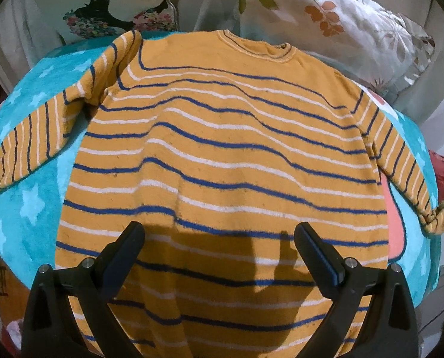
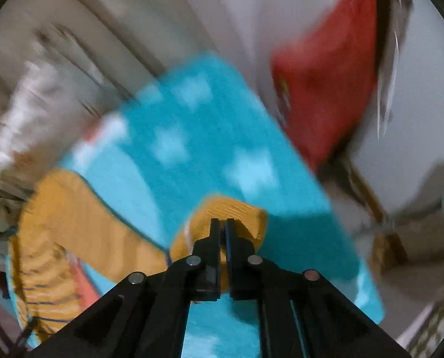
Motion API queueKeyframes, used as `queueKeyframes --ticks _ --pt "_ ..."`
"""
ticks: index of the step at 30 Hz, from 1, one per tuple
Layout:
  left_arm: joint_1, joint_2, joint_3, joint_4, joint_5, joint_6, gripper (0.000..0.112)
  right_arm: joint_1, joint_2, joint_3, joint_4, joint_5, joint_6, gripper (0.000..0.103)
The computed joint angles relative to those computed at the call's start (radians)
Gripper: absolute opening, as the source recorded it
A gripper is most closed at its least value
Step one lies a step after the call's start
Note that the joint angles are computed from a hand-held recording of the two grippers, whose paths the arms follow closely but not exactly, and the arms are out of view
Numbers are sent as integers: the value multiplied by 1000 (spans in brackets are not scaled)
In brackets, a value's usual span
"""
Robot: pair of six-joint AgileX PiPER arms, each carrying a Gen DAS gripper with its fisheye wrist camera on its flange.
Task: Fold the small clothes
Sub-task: 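Carry the held sleeve across the sweater body with the right gripper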
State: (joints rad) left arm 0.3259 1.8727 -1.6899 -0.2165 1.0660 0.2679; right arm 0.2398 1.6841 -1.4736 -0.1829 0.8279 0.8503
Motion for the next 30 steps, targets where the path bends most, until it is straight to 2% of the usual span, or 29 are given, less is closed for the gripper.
queueKeyframes --ticks 2,4,8,10,12,13,14,15,16,17,19,22,23,24,25,27,30 --pt "-2 5 -13 0 -4 -7 100 13 -108 -17 -46 -41 -3 1" --pt "-1 9 -18 -5 -6 -6 100 49 -196 1 -123 -47 26 1" --pt "0 25 -23 6 -5 -18 100 110 -320 133 -204 15 127 2" --pt "-3 39 -28 13 5 -32 100 98 -318 206 -133 -1 108 4" --pt "-14 47 -29 20 13 -43 100 58 -271 215 6 -38 18 5" --pt "-21 44 -22 24 10 -42 100 42 -234 209 73 -66 -28 10" --pt "-30 37 -12 26 6 -37 100 31 -207 213 100 -94 -48 34" --pt "-37 30 -1 28 1 -32 100 31 -160 183 87 -87 -28 62" --pt "-44 20 14 27 -6 -21 100 25 -102 134 33 -41 12 67" --pt "-48 10 28 27 -14 -12 100 33 -56 96 -50 1 63 67" --pt "-49 -5 51 28 -27 2 100 31 29 21 -119 99 74 67" --pt "-32 -9 61 20 -26 9 100 -22 131 -49 -11 151 -42 67" --pt "-28 -6 59 21 -24 4 100 -34 143 -49 27 151 -77 61" --pt "-23 -3 56 21 -22 -2 100 -55 148 -44 98 137 -129 22" --pt "-15 1 50 19 -19 -8 100 -69 149 -36 169 116 -170 14" --pt "-5 12 32 17 -10 -22 100 -71 165 -103 191 142 -217 14" --pt "-6 21 8 16 -4 -37 100 -27 126 -229 109 153 -218 14"
